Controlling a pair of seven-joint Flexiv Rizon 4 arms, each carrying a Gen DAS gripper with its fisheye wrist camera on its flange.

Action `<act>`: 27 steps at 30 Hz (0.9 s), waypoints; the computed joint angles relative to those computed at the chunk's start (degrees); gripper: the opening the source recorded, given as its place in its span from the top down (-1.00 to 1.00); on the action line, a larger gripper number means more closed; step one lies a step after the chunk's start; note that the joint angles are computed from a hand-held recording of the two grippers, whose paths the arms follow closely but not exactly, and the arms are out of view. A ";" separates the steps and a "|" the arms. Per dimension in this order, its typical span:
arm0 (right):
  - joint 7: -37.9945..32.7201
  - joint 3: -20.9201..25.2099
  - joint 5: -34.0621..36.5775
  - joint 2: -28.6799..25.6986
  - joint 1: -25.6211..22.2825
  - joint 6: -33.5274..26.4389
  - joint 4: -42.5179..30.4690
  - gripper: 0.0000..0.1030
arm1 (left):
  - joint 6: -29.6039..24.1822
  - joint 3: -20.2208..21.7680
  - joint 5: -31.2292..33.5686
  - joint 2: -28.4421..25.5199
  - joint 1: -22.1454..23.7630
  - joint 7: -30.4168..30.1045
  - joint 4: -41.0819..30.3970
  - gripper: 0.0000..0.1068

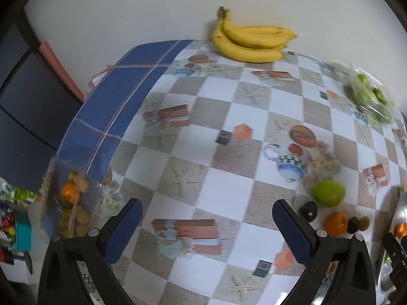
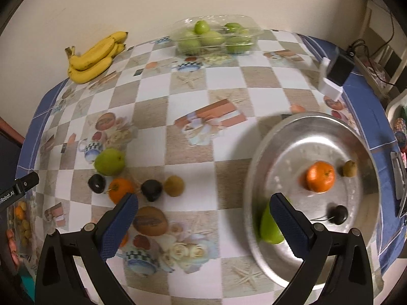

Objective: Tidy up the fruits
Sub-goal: 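Move both open tools back toward the remaining fruits, then grasp a tangerine with the right tool while the left tool grasps a dark plum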

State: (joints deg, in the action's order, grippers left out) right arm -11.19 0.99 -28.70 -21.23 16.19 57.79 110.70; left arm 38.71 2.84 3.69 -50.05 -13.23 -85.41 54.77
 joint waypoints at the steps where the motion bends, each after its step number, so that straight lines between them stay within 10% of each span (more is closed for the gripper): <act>1: -0.22 0.24 0.35 -0.42 -0.01 0.35 -0.49 -1.00 | -0.07 0.12 -0.07 -0.04 0.20 -0.21 -0.03 -0.93; 27: -15.40 5.48 17.37 -10.80 1.13 -0.17 -11.77 -0.99 | -10.38 -1.11 -1.59 -4.52 -1.02 4.06 -3.00 -0.93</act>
State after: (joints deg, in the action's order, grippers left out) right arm -26.59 6.47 -11.33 -32.02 17.33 57.62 98.93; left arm 28.33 1.74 2.10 -54.57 -14.24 -81.35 51.77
